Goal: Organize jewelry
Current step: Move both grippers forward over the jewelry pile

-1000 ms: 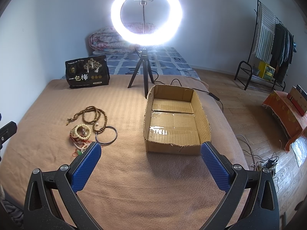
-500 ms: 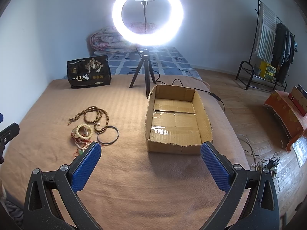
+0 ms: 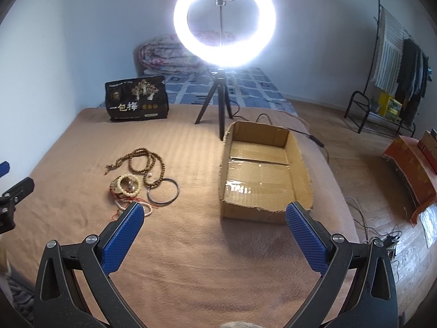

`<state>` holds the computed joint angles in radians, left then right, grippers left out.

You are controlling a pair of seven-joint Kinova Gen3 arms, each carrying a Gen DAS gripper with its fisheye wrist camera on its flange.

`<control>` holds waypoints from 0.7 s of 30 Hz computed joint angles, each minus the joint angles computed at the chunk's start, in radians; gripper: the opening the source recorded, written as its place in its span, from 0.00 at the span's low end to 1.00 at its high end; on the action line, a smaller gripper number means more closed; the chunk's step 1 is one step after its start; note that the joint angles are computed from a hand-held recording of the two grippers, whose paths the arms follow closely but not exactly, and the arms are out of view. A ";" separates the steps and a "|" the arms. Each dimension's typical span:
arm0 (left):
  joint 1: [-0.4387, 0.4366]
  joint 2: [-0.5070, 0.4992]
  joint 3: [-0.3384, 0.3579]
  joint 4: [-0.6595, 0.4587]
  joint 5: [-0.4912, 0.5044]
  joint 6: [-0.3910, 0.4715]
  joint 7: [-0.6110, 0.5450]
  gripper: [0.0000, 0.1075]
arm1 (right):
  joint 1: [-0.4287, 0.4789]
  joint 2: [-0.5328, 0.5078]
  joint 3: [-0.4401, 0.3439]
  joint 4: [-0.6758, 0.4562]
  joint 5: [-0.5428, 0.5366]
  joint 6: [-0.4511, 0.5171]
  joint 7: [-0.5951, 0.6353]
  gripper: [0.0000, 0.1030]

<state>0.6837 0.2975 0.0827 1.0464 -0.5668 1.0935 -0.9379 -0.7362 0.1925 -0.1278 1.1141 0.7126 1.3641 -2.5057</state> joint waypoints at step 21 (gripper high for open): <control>-0.187 0.133 0.021 -0.215 0.363 0.103 -0.273 0.62 | 0.120 0.120 0.043 -0.149 -0.289 -0.119 0.328 1.00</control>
<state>0.4964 0.4305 0.1042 0.8318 -0.2039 1.1961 -1.2106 -0.6159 0.3130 -0.0848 0.9652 0.4237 1.2451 -2.1780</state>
